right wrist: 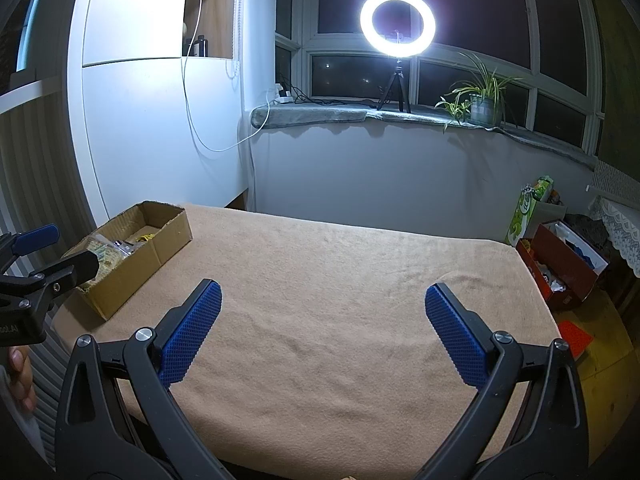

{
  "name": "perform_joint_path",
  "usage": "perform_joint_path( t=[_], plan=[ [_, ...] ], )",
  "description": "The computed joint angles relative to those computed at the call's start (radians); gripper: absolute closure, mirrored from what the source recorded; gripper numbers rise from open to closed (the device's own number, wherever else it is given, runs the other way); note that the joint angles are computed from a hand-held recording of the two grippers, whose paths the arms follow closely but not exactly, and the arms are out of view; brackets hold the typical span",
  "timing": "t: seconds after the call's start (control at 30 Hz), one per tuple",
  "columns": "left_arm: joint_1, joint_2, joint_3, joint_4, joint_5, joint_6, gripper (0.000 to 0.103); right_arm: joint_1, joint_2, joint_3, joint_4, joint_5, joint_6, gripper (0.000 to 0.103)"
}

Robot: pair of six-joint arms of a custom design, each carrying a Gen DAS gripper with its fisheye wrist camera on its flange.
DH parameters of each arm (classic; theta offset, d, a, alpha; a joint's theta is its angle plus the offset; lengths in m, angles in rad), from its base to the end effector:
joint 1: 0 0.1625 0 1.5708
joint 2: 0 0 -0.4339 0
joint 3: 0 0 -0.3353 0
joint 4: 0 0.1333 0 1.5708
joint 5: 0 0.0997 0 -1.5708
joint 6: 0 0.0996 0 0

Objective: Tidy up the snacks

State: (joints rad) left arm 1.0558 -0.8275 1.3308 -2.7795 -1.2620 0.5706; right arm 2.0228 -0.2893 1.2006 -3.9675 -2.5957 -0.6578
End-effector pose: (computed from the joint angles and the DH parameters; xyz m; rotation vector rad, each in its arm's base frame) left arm -0.2146 -0.7113 0.3126 1.2428 2.3550 -0.9667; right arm 0.3409 -0.5919 0.1162 0.1414 -1.8058 1.3767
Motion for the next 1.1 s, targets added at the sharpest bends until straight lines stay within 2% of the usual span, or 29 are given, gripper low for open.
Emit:
perform_joint_path(
  t=[1.1],
  plan=[
    [0.002, 0.008, -0.007, 0.0, 0.016, 0.0, 0.0, -0.002, 0.0, 0.005, 0.004, 0.0, 0.008, 0.0]
  ],
)
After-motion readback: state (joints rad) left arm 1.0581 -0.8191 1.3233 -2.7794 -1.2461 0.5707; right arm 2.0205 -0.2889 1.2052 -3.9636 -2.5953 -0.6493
